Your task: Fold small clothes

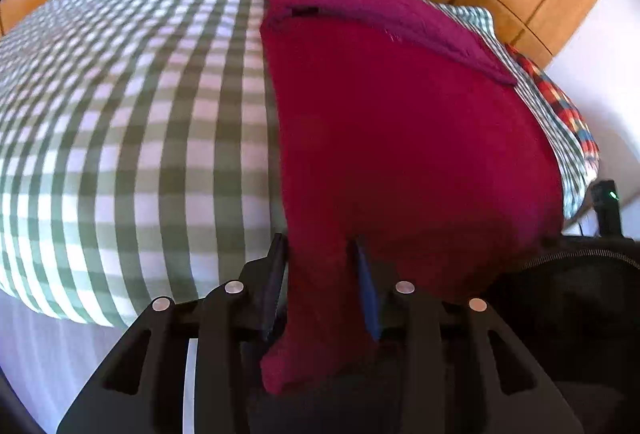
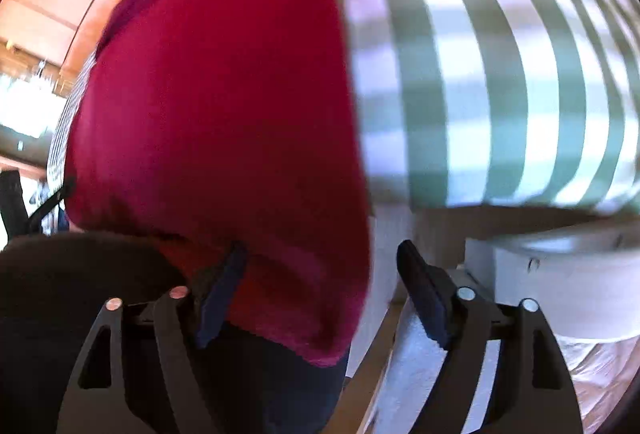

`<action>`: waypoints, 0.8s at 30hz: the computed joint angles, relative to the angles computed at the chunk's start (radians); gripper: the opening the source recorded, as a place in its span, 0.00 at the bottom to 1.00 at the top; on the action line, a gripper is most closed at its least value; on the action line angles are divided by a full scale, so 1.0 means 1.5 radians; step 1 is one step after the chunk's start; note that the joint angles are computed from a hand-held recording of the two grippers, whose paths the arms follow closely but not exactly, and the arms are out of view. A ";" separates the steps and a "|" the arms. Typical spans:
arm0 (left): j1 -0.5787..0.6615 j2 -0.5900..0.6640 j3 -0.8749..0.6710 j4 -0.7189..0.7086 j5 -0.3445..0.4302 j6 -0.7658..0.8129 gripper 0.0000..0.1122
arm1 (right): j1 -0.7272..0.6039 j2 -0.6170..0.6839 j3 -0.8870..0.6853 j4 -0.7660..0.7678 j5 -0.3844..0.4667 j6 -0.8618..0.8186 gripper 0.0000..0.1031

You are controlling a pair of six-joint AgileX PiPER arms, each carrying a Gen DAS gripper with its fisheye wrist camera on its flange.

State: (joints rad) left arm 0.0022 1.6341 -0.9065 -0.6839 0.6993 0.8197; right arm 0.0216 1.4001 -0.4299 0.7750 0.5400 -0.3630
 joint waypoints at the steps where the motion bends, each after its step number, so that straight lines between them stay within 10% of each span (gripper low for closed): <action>1: 0.005 0.003 0.002 -0.003 0.012 0.014 0.29 | 0.007 -0.001 -0.003 -0.002 0.001 -0.003 0.30; 4: 0.010 0.003 0.008 -0.015 0.035 0.047 0.12 | 0.048 -0.025 -0.038 -0.039 0.023 0.023 0.07; 14: 0.138 0.048 -0.116 -0.235 0.296 0.132 0.09 | -0.037 -0.111 -0.171 0.139 0.138 -0.124 0.06; 24: 0.075 0.224 -0.384 -0.250 0.221 -0.113 0.09 | -0.118 0.099 -0.327 0.224 0.086 -0.182 0.09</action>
